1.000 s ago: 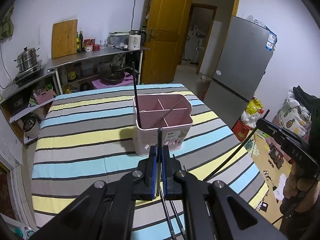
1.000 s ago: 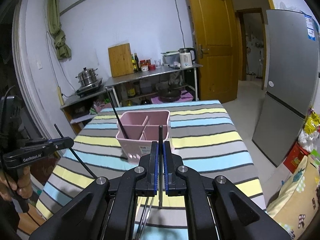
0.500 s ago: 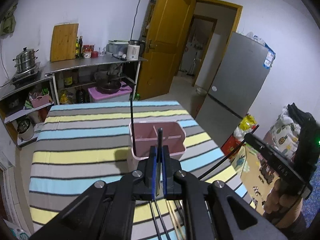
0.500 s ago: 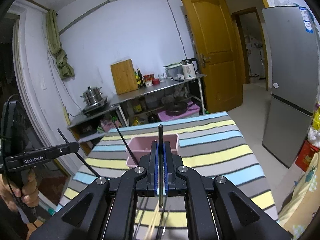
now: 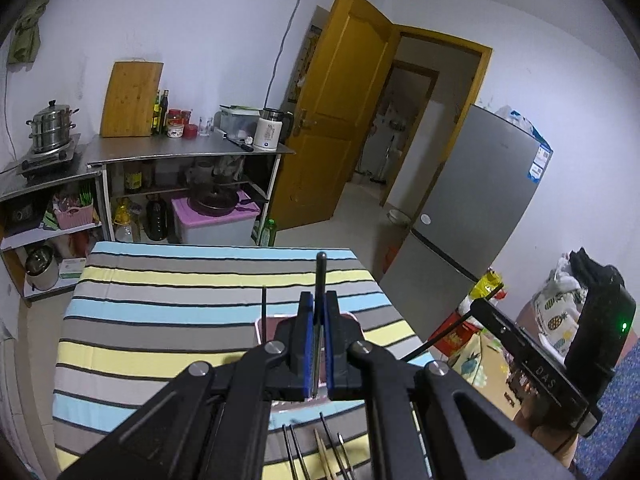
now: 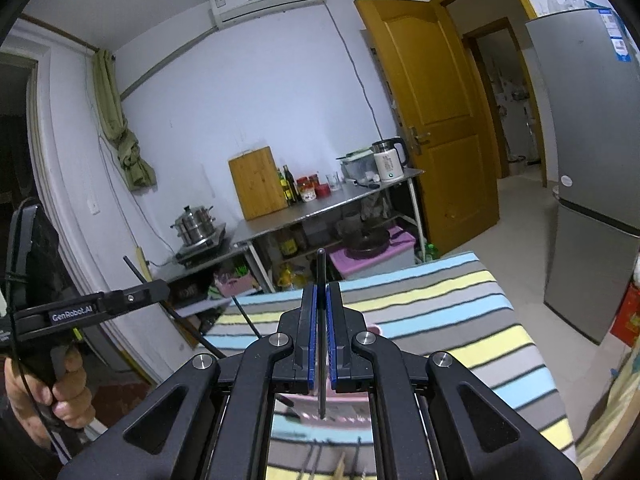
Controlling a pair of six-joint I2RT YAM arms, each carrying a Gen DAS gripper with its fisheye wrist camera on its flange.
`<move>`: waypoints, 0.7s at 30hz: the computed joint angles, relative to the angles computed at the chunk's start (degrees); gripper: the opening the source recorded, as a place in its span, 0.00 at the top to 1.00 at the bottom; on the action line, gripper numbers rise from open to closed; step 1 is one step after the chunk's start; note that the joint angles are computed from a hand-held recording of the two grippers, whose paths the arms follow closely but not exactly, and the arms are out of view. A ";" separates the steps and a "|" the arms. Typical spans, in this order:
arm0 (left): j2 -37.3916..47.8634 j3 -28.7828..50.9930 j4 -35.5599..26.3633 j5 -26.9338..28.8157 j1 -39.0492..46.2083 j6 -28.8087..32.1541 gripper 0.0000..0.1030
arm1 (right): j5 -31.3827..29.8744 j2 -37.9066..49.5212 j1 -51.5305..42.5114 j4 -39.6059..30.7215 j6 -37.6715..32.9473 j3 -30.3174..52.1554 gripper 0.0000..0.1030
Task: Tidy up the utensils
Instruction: 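Lift both held chopsticks and carry them above the pink basket, then lower the chopsticks into the basket and open both grippers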
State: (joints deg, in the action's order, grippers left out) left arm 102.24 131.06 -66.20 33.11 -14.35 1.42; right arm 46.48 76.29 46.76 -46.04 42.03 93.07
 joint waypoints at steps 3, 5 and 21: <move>2.14 2.45 0.11 0.19 0.04 -1.14 0.95 | -1.92 0.34 -1.63 2.99 -1.25 -0.35 0.96; 3.14 3.43 0.01 0.29 -0.04 -1.41 0.95 | -2.71 0.59 -2.45 4.21 -1.82 -0.53 0.96; 7.01 1.29 2.73 1.92 -0.82 -3.02 0.95 | -10.11 1.99 -7.49 13.00 -0.87 -7.77 0.96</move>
State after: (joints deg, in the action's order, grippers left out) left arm 109.26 132.35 -63.47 35.03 -15.17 -1.60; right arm 36.36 78.28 39.27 -33.04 41.16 85.29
